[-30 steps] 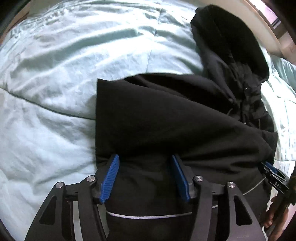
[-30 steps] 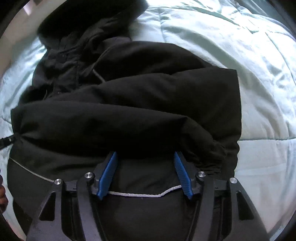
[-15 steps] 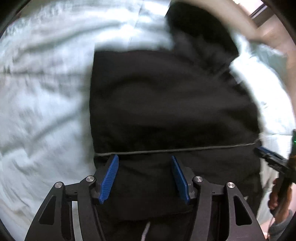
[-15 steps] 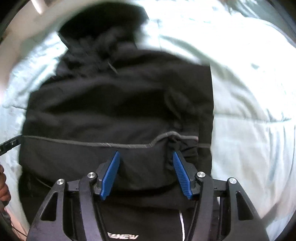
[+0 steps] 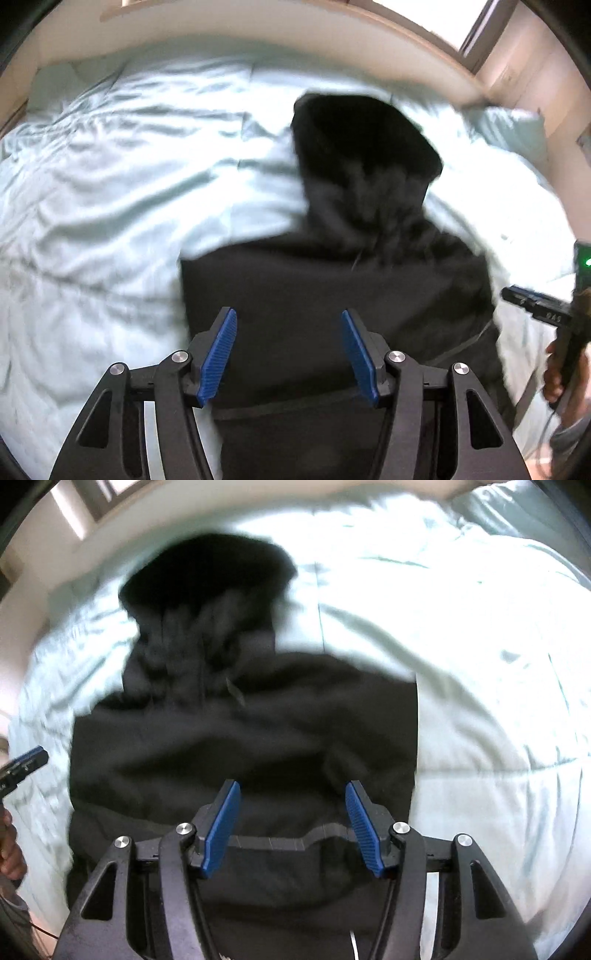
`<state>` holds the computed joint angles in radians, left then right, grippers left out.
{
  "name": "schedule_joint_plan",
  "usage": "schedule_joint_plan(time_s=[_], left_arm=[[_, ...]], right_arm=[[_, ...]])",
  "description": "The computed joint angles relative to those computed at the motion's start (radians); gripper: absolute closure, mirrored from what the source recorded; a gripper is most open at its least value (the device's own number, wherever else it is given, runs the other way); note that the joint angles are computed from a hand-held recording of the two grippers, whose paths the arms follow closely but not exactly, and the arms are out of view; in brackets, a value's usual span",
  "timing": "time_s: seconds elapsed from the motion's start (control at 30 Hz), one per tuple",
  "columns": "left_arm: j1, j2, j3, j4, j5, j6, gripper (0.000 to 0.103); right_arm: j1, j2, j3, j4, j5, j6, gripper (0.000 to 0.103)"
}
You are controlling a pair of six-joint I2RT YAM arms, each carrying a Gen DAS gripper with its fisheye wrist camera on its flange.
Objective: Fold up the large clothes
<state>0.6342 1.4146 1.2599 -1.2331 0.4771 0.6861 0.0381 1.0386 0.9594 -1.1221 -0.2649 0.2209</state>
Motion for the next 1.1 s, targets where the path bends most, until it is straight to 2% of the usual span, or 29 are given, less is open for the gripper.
schedule_joint_plan(time_s=[0.17,0.3,0.47,0.6,0.8,0.83,0.87,0.9,0.93,1.0,1.07,1.1], left_arm=[[-0.184,0.118,0.122,0.134,-0.013,-0.203,0.042],[-0.275,0.209,0.224,0.181,-0.005,-0.338,0.042],[-0.38,0.389,0.368,0.269,-0.059,-0.496,0.042],[-0.436,0.553,0.51,0.285,-0.101,-0.578,0.042],[-0.509,0.707,0.607,0.32,-0.209,-0.623,0.043],[-0.521,0.725,0.615,0.332,-0.247,-0.631,0.059],[-0.525,0.73,0.613,0.348,-0.267,-0.633,0.095],[-0.517,0.738,0.623,0.343,-0.249,-0.633,0.094],[-0.485,0.72,0.608,0.354,-0.181,-0.646,0.094],[-0.416,0.666,0.558,0.365,-0.049,-0.655,0.094],[-0.321,0.64,0.53,0.319,0.121,-0.65,0.094],[-0.294,0.649,0.531,0.294,0.165,-0.634,0.093]], right_arm=[[0.013,0.167,0.108,0.133,0.011,0.038,0.041],[0.018,0.33,0.208,0.22,-0.002,0.065,0.041],[0.008,0.515,0.323,0.302,-0.011,0.105,0.041],[-0.004,0.662,0.426,0.342,-0.012,0.124,0.041],[0.011,0.866,0.559,0.356,0.013,0.14,0.041],[0.019,0.9,0.581,0.354,0.015,0.139,0.047],[0.022,0.918,0.592,0.356,0.012,0.134,0.072],[0.035,0.939,0.616,0.337,0.066,0.121,0.087],[0.032,0.924,0.6,0.354,0.085,0.116,0.096],[-0.012,0.821,0.497,0.432,0.025,0.128,0.098],[-0.033,0.724,0.412,0.472,0.0,0.115,0.098],[-0.033,0.681,0.369,0.485,-0.001,0.095,0.098]])
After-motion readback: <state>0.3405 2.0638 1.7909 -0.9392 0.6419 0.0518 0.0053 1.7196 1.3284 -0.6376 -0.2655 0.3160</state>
